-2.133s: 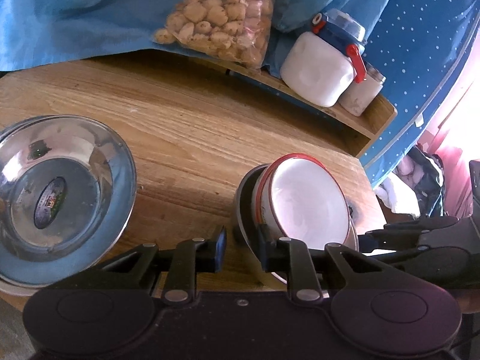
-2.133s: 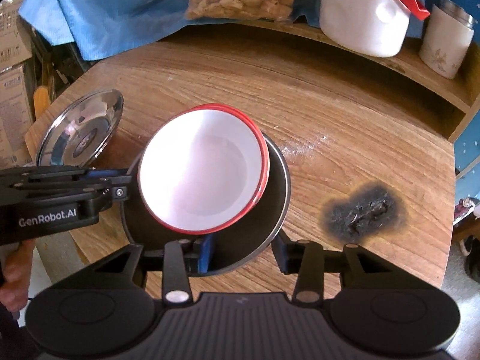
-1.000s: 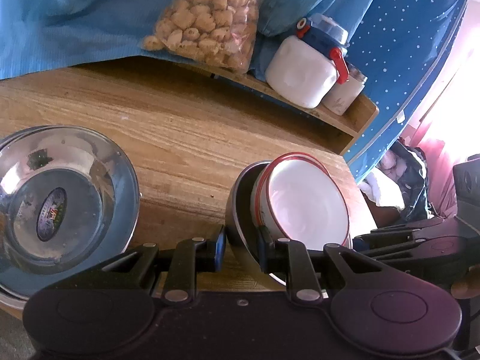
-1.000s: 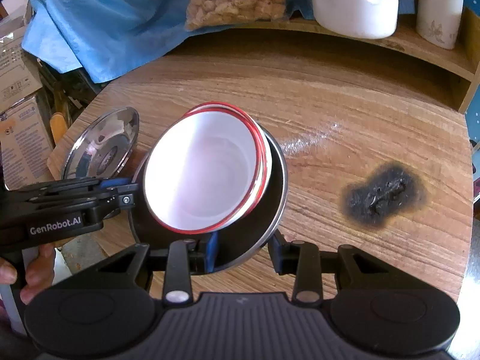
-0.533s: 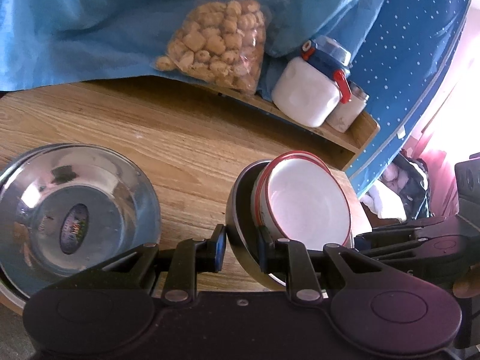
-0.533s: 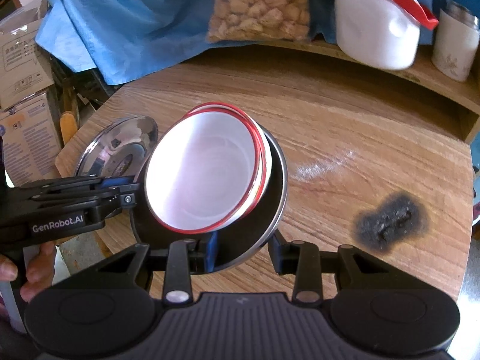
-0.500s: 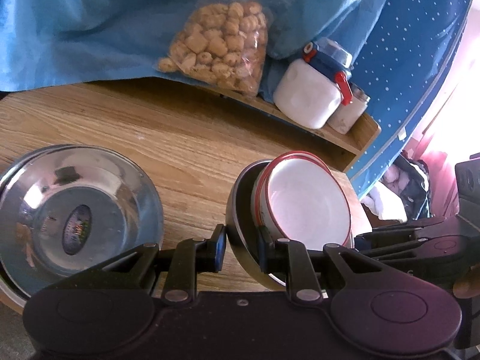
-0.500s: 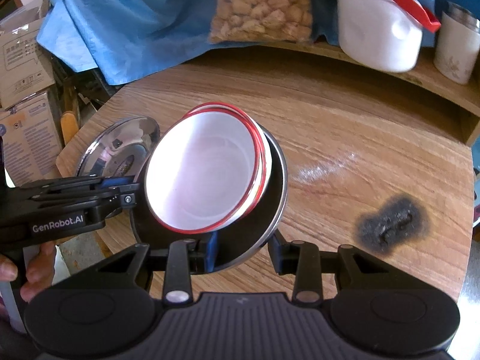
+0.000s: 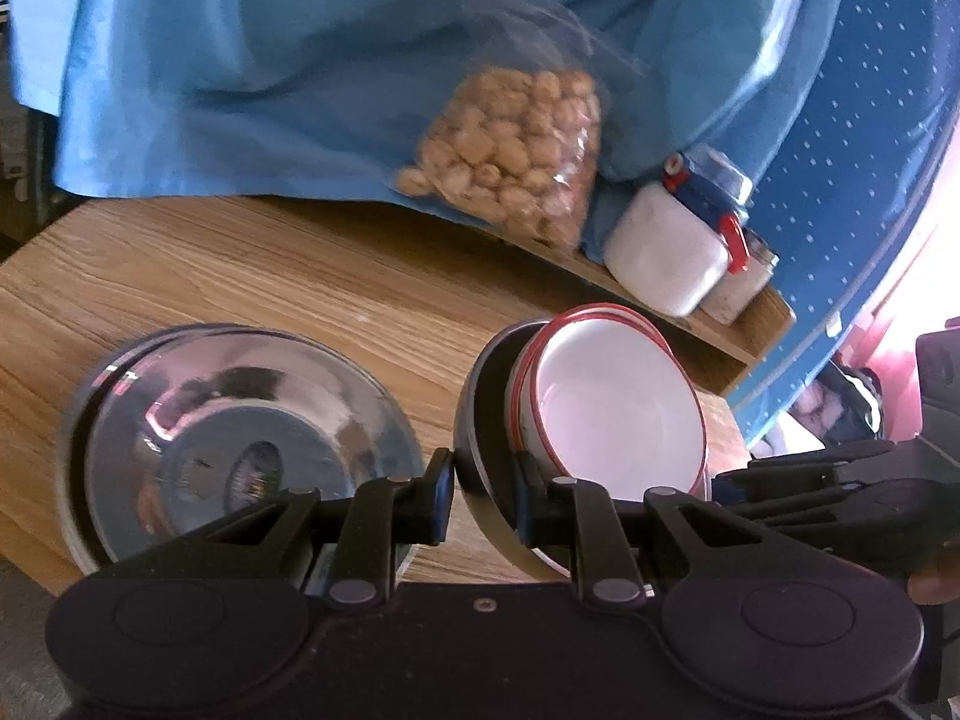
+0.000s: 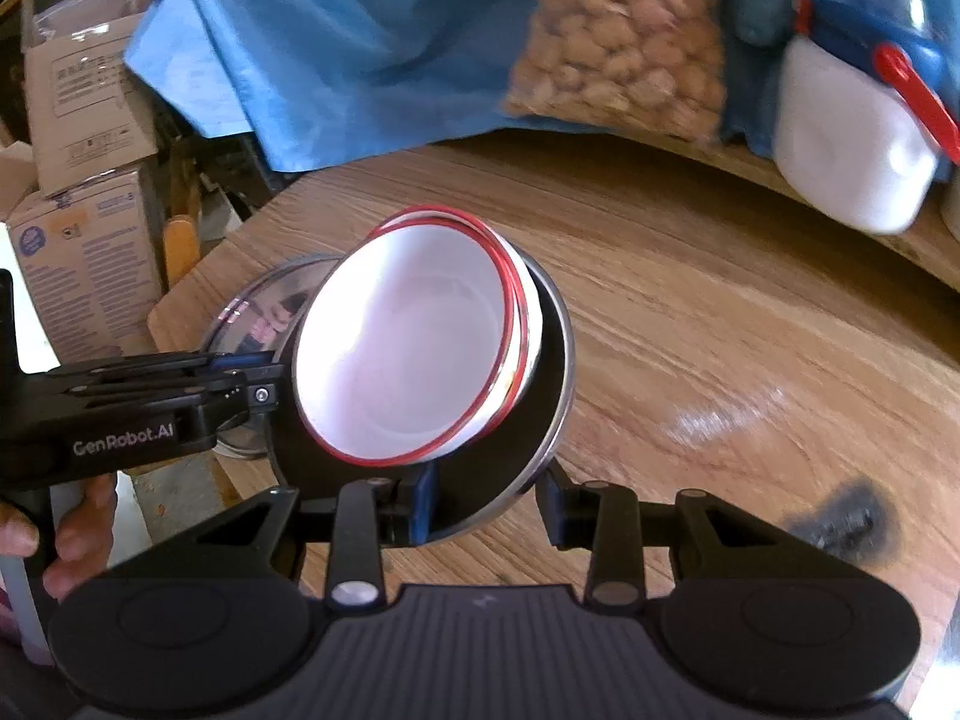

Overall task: Organize plates and bowls
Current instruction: 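Lift the steel bowl with nested white bowls and carry it over the large steel plate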

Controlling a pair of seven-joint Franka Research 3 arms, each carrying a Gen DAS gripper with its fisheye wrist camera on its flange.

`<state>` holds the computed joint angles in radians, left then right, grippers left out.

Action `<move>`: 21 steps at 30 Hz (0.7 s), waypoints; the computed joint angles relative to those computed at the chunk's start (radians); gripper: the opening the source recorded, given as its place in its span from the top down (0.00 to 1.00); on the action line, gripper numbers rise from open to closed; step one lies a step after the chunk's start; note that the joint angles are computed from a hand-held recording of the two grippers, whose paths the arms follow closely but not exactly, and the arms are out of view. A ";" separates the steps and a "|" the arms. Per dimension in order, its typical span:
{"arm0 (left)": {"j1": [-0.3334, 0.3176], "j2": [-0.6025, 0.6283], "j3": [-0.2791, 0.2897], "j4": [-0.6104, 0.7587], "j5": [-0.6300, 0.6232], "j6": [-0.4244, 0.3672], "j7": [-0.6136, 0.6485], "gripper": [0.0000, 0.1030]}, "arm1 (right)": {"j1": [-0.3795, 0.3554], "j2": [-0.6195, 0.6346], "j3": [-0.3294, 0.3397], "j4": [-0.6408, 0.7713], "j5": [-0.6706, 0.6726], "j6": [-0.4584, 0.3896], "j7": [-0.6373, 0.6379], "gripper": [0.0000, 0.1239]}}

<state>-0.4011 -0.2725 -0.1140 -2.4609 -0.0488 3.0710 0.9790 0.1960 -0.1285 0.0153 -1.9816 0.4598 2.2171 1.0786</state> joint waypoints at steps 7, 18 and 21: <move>0.111 -0.054 -0.060 -0.032 0.095 -0.024 -0.100 0.81 | 0.022 0.050 0.014 0.059 0.032 -0.019 -0.040 0.68; 0.173 -0.104 -0.051 -0.079 0.179 -0.048 -0.189 0.83 | 0.052 0.137 0.042 0.148 0.039 -0.056 -0.056 0.68; 0.171 -0.107 -0.037 -0.088 0.179 -0.049 -0.192 0.83 | 0.059 0.159 0.048 0.171 0.029 -0.063 -0.049 0.68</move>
<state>-0.2298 -0.3793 -0.1509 -2.5492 0.1300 3.0221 0.7865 0.2552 0.0305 0.0632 -1.8110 0.4885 2.1545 1.0297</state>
